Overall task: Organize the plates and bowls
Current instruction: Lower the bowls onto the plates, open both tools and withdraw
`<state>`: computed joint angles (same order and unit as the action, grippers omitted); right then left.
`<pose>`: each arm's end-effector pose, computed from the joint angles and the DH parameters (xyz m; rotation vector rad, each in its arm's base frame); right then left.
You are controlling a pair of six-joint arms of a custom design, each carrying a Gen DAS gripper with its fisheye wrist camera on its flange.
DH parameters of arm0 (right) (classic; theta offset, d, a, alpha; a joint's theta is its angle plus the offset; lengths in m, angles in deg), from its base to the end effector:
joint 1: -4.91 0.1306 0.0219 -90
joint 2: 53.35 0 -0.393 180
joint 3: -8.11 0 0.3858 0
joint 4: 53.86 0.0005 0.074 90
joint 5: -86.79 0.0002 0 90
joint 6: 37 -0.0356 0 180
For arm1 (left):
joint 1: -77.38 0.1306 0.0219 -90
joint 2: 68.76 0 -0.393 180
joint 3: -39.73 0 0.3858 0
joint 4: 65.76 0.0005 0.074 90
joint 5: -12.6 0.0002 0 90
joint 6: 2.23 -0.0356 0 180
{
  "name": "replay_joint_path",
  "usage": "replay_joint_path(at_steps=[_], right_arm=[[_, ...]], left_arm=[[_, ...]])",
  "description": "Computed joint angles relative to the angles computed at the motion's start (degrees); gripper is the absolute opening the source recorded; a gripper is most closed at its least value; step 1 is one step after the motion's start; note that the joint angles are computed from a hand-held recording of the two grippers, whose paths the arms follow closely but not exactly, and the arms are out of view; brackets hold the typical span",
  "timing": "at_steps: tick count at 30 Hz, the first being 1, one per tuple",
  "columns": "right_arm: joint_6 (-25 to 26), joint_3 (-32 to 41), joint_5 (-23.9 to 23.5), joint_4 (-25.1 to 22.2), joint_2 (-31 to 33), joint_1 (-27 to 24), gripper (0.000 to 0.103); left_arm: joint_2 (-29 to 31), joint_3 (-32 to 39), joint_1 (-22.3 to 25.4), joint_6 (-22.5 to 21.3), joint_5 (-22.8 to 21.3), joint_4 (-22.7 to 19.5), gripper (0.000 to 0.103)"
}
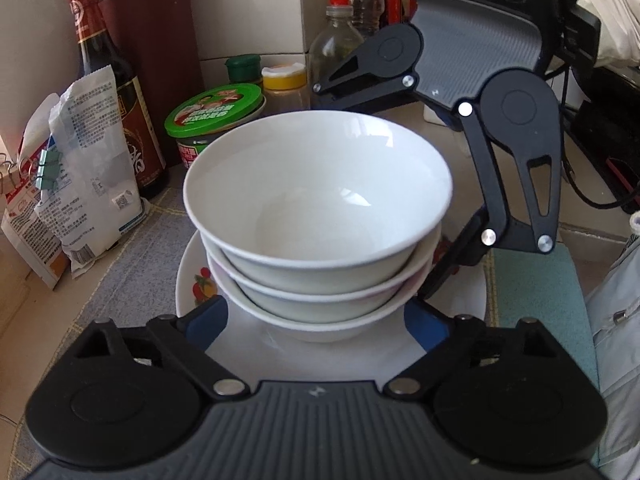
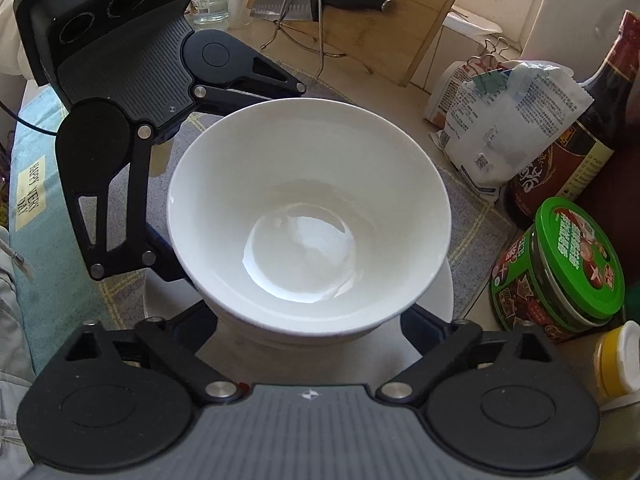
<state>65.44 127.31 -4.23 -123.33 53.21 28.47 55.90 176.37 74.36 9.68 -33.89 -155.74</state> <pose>0.5226 0.2280 0.4999 -0.7992 2.4377 0.0968 0.6411 -0.0589 0.4363 1.6710 1.7947 -0.6184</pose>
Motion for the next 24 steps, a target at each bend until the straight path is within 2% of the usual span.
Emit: replay_joint_path(at_steps=[5, 9, 11, 12, 14, 17, 19, 21, 24], right_arm=[[-0.45, -1.24, 1.03, 0.39, -1.19, 0.41, 0.103], [-1.72, -2.56, 2.02, 0.95, -2.60, 0.96, 0.103], [-3.56, -2.75, 3.12, 1.08, -3.23, 1.41, 0.103], [-5.61, -2.72, 4.75, 1.16, -3.39, 1.85, 0.103], [-10.62, -1.77, 7.57, -0.12, -3.25, 3.08, 0.103], [-16.81, -0.23, 13.82, -2.49, -2.92, 6.55, 0.103], [-23.33, 2.47, 18.66, -5.93, -1.40, 9.31, 0.103], [-33.07, 6.59, 23.60, -11.50, 1.19, 11.96, 0.103], [-48.14, 12.58, 29.95, -19.25, 4.93, 15.67, 0.103]], left_arm=[[-4.26, -6.42, 1.24, 4.76, 0.22, 5.96, 0.099], [-10.31, -14.37, 2.95, 10.77, 1.43, 14.21, 0.100], [-13.72, -18.88, 4.10, 14.12, 2.70, 20.26, 0.102], [-15.88, -21.95, 4.57, 16.62, 3.20, 24.41, 0.102], [-18.83, -26.02, 5.63, 20.78, 4.62, 29.88, 0.102], [-21.25, -29.48, 7.47, 25.50, 6.61, 34.00, 0.102], [-22.94, -31.91, 8.50, 28.78, 6.02, 37.52, 0.102], [-23.93, -33.15, 9.87, 31.74, 7.41, 38.94, 0.102], [-23.82, -32.06, 12.39, 35.00, 11.25, 36.42, 0.102]])
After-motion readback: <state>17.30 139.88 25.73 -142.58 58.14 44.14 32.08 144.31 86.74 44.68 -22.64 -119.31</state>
